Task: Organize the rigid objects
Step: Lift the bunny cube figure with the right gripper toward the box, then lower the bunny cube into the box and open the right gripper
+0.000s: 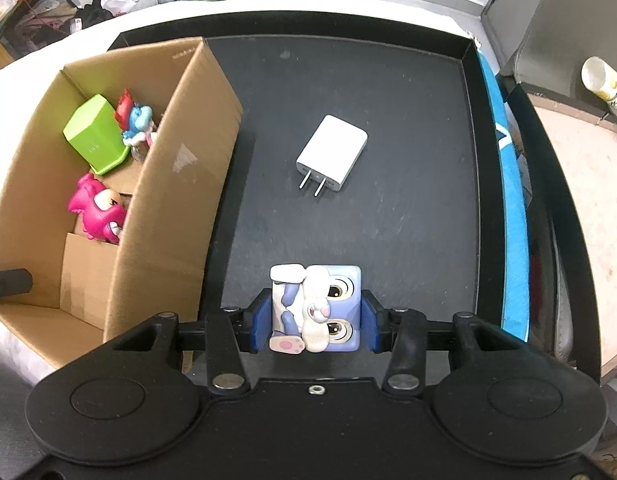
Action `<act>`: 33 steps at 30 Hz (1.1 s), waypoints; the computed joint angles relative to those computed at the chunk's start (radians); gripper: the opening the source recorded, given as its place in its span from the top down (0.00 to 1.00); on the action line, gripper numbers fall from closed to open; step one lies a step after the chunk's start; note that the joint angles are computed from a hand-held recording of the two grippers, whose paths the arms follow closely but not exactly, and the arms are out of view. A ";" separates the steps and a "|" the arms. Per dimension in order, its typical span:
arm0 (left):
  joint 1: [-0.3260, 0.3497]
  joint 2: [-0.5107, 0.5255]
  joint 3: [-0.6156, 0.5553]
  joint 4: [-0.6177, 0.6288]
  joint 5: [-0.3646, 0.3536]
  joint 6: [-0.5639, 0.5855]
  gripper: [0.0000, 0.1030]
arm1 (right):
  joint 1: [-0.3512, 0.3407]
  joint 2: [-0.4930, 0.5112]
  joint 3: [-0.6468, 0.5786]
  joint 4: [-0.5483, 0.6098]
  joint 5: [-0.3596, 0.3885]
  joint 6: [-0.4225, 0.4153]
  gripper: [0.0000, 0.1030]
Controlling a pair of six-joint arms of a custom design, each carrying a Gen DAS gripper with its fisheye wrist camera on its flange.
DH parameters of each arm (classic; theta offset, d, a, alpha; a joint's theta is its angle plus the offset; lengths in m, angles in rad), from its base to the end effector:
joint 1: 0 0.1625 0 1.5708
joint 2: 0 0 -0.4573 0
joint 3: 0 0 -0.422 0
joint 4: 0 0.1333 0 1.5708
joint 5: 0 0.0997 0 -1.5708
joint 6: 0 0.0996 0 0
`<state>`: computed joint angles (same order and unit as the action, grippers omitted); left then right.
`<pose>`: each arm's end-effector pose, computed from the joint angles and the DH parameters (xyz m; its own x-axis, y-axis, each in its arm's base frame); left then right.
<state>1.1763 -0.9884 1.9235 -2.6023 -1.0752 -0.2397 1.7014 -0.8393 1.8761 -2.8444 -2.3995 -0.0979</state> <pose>-0.0676 -0.6324 0.1272 -0.8968 0.0692 -0.4370 0.1746 0.9629 -0.2059 0.1418 -0.6198 0.0975 -0.6769 -0.0112 0.7360 -0.1937 0.9674 -0.1634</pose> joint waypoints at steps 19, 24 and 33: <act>0.006 -0.004 0.002 -0.007 -0.013 -0.007 0.81 | 0.089 0.007 -0.069 0.028 -0.046 -0.048 0.57; 0.007 -0.006 0.004 -0.010 -0.013 -0.006 0.81 | 0.119 0.012 -0.100 0.039 -0.017 -0.060 0.57; 0.008 -0.007 0.003 -0.008 -0.016 -0.010 0.81 | 0.165 0.054 -0.148 0.040 -0.009 -0.109 0.57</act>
<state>1.1840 -0.9952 1.9265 -2.6105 -1.0912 -0.2496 1.8667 -0.7852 1.7278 -2.8049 -2.4086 -0.2068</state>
